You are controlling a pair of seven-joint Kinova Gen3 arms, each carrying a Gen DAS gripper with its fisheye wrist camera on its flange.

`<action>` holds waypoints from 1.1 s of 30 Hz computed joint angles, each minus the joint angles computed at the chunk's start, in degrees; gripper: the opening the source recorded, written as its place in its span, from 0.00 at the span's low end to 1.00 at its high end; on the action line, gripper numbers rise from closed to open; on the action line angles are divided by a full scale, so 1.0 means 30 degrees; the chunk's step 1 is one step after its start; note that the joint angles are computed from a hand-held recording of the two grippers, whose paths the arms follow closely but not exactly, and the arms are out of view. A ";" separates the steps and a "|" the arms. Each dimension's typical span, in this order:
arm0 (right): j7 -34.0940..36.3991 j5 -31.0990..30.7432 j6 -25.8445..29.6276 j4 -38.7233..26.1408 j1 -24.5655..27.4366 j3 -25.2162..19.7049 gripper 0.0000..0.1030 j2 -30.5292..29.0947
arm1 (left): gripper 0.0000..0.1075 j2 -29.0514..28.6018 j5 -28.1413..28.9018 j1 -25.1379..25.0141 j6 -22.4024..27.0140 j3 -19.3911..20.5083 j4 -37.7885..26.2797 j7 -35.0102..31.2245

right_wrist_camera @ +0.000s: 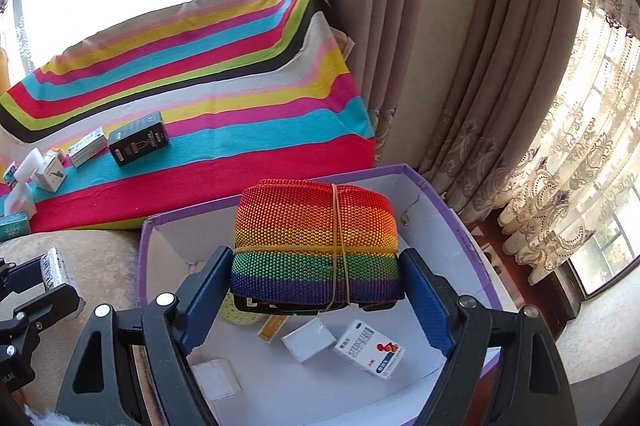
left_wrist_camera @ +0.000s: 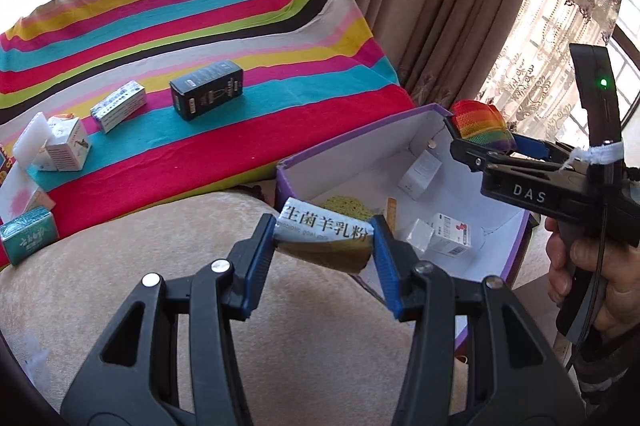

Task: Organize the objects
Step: 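Carry both items over the purple box and open both tools to release them, then move both open tools back to the pile on the cushion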

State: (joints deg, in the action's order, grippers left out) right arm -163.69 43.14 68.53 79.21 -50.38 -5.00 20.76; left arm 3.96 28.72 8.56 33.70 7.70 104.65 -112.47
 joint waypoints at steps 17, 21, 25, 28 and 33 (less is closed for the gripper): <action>-0.1321 0.0636 0.0603 0.0618 0.0458 -0.0194 0.84 -0.0560 | 0.68 0.0942 0.1006 0.0510 0.0867 0.0639 -0.1110 -0.1313; -0.1010 0.0426 0.0465 0.0432 0.0512 -0.0266 0.84 -0.0438 | 0.68 0.0877 0.0483 0.0551 0.0787 0.0481 -0.1047 -0.0389; -0.0793 0.0226 0.0366 0.0208 0.0443 -0.0235 0.84 -0.0288 | 0.68 0.0849 -0.0821 0.0720 0.0757 0.0268 -0.1100 0.1341; -0.0497 0.0051 0.0240 0.0012 0.0422 -0.0208 0.84 -0.0176 | 0.68 0.0788 -0.1323 0.0605 0.0794 0.0166 -0.1045 0.2083; -0.0005 -0.0152 0.0197 -0.0411 0.0213 -0.0141 0.84 0.0053 | 0.68 0.0517 -0.1896 0.0372 0.0717 0.0006 -0.0783 0.2823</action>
State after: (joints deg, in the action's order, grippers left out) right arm -163.71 42.68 69.12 77.98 -49.74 -5.42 20.92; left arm 5.51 23.04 9.68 35.86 7.71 102.30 -104.00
